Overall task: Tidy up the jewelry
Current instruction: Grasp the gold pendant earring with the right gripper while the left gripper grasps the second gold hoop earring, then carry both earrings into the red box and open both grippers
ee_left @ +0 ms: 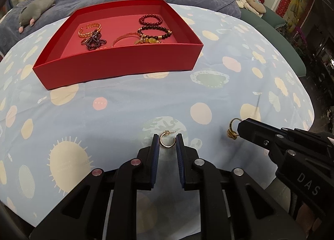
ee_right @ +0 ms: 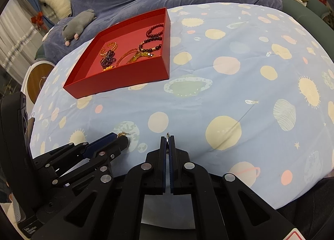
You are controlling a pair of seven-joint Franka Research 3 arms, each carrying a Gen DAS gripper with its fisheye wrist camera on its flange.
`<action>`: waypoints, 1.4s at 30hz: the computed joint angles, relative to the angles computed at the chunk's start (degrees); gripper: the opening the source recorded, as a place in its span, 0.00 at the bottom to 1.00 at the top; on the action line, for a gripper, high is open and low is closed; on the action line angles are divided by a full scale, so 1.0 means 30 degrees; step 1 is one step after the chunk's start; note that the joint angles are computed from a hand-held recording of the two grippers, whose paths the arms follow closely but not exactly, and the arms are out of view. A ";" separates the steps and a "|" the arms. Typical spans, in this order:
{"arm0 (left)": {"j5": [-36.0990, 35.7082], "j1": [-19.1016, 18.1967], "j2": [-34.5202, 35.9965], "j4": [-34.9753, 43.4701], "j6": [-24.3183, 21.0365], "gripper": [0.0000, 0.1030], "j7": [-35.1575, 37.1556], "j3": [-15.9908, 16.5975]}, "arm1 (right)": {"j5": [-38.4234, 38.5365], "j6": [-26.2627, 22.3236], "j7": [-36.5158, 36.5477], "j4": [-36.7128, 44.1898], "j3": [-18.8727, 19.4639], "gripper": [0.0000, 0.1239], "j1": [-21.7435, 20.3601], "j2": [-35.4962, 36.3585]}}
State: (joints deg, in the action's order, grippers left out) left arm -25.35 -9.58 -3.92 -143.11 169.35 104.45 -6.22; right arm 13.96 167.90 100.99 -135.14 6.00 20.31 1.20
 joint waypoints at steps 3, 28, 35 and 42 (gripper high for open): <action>-0.0493 -0.0056 -0.0558 -0.0270 -0.0219 0.15 0.0225 0.0256 | -0.0158 0.0108 0.0051 0.0003 0.0068 0.02 0.0087 -0.0113; 0.1249 -0.0065 -0.2554 0.0265 -0.0370 0.16 -0.1040 0.2900 | -0.0822 -0.0150 -0.0851 0.3766 0.0308 0.02 0.0694 0.0957; 0.1079 0.1143 -0.0621 0.2830 -0.0378 0.16 -0.0745 0.2352 | -0.0637 -0.0846 -0.1632 0.7196 0.0064 0.02 0.0748 0.3257; 0.1737 0.2936 0.1862 0.5521 -0.0755 0.16 -0.1081 0.1010 | -0.1221 -0.1863 -0.1723 1.0985 -0.0464 0.02 0.1055 0.6081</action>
State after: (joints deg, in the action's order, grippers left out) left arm -20.14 -0.77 1.67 -126.55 167.08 101.21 -3.19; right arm 10.30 162.31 95.82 -102.18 4.61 23.48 19.45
